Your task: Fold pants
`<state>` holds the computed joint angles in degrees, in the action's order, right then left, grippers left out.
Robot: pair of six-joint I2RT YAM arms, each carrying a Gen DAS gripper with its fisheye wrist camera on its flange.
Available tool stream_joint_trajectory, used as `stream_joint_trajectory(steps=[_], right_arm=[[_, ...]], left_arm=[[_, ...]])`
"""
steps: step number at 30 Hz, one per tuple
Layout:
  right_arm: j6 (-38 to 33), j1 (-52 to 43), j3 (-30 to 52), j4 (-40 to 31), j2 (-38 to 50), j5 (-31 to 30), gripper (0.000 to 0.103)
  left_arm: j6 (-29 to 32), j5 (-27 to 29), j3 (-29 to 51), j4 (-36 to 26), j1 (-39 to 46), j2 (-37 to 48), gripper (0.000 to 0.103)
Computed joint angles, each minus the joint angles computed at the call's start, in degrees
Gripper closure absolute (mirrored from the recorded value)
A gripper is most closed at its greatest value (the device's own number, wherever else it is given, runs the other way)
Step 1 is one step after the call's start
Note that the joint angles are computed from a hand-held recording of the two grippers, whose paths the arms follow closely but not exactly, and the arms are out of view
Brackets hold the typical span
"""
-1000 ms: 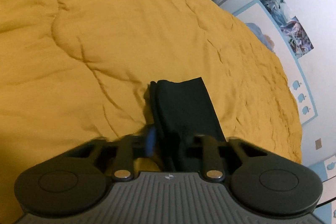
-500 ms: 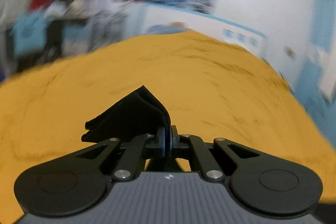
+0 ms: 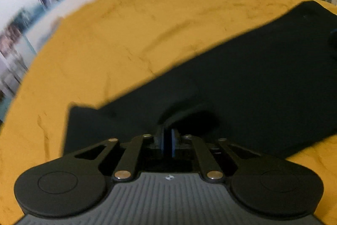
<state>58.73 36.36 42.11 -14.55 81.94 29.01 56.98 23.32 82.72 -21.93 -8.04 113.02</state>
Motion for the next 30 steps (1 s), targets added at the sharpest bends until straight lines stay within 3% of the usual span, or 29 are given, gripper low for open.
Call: stream_joint_trajectory(steps=[3, 6, 9, 11, 15, 17, 20, 25, 30], right_arm=[[-1.66, -0.33, 0.67, 2.96, 1.74, -2.34, 0.065], [-3.67, -1.88, 1.68, 7.64, 3.73, -6.49, 0.065], [-5.06, -4.49, 3.43, 13.56, 6.74, -12.73, 0.065], [-5.08, -6.61, 5.19, 17.89, 9.73, -17.87, 0.065], [-2.34, -11.45, 11.42, 26.58, 19.54, -29.27, 0.065], [-0.26, -13.13, 16.25, 27.70, 25.10, -32.91, 0.065], [4.46, -15.18, 22.34, 29.78, 33.25, -38.58, 0.065], [10.54, -16.78, 28.04, 32.71, 41.68, -43.11, 0.067], [15.39, -17.88, 32.85, 37.65, 48.63, -46.79, 0.085]], left_arm=[[-3.01, 2.16, 10.26, -12.99, 0.61, 5.22, 0.082], [-5.92, 6.31, 22.72, -26.50, 1.96, 11.15, 0.081], [-10.77, 12.25, 35.26, -35.69, 4.49, 17.14, 0.075], [-15.83, 13.20, 37.16, -34.09, 5.78, 17.78, 0.071], [-26.68, 6.56, 32.45, -21.48, 6.09, 15.70, 0.071], [-30.59, 4.27, 32.04, -19.00, 6.44, 16.15, 0.071], [-35.59, 3.64, 34.83, -18.35, 7.30, 19.02, 0.071], [-39.30, 3.78, 36.34, -16.84, 8.76, 21.15, 0.071], [-40.68, 5.32, 38.90, -18.26, 10.21, 22.55, 0.071]])
